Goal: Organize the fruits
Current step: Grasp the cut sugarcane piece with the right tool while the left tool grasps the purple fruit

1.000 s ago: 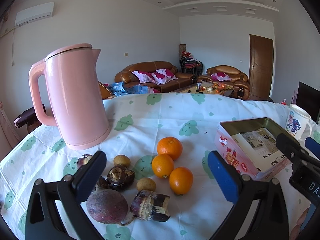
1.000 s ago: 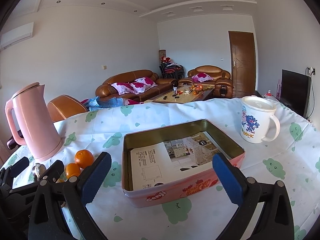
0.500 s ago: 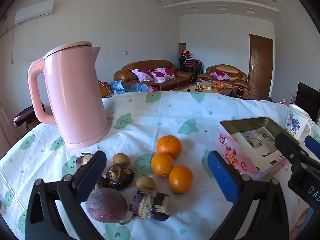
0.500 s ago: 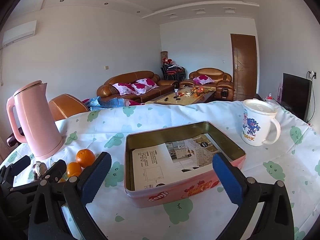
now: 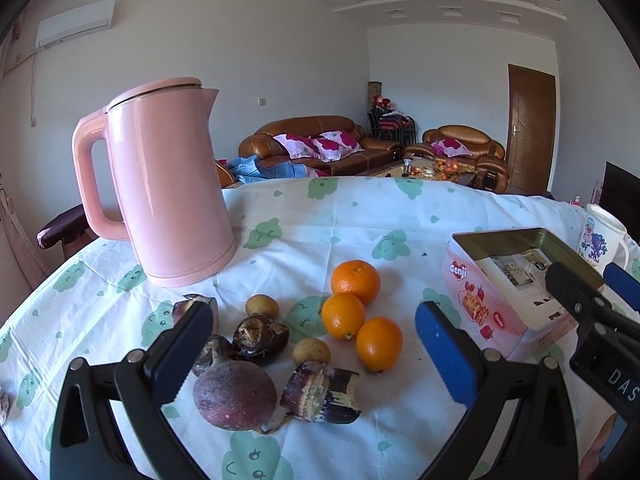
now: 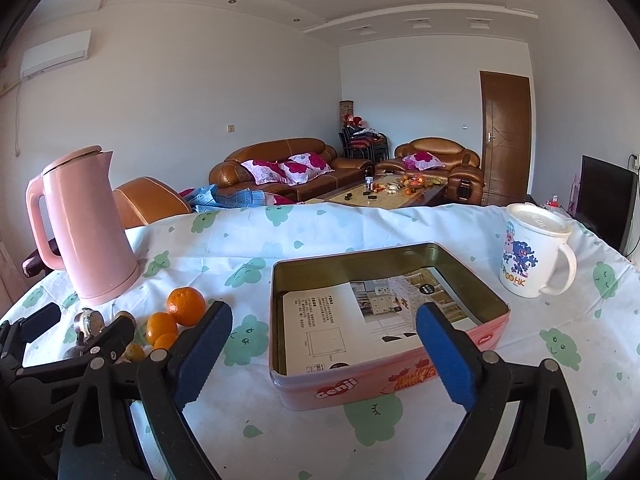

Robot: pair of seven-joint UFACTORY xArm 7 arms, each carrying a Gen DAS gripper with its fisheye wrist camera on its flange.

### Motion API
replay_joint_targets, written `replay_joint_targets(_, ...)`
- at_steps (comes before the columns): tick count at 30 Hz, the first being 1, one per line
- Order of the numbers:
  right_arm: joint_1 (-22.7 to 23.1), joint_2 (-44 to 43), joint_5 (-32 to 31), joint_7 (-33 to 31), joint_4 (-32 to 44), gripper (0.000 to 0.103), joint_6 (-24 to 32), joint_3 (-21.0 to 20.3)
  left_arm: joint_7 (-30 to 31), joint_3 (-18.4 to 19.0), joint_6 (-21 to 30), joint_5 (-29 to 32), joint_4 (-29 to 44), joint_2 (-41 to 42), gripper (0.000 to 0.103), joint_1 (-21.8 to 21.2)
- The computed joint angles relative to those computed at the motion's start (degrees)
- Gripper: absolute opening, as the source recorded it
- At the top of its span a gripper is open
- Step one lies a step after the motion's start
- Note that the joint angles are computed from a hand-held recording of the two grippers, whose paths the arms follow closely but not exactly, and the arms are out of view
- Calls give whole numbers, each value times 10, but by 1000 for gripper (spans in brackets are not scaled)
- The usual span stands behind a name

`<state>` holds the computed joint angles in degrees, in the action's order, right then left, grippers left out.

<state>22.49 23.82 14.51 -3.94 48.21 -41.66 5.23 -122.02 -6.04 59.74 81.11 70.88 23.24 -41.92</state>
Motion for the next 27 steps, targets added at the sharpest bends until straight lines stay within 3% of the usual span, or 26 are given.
replay_joint_targets(8,-42,0,-104,53,-2,94,21,21,16,-14,11,-26,-58,-48,103,7)
replay_joint_targets(14,-121,5,-300,149,7,94,60,71,12,-40,-14,-42,-171,-135,103,38)
replay_joint_targets(17,-156,10,-407,201,24,92,109,106,4,-54,-20,-63,-220,-171,103,58)
replay_joint_targets(19,-169,14,-458,220,37,84,143,128,-1,-60,-37,-71,-247,-192,103,73)
replay_joint_targets(22,-183,30,-504,239,60,82,186,162,-5,-70,-55,-80,-271,-211,102,90)
replay_joint_targets(24,-253,65,-562,270,91,82,238,246,-6,-73,-73,-75,-281,-218,101,100)
replay_joint_targets(27,-328,123,-572,272,125,82,311,351,3,-80,-88,-74,-290,-226,97,109)
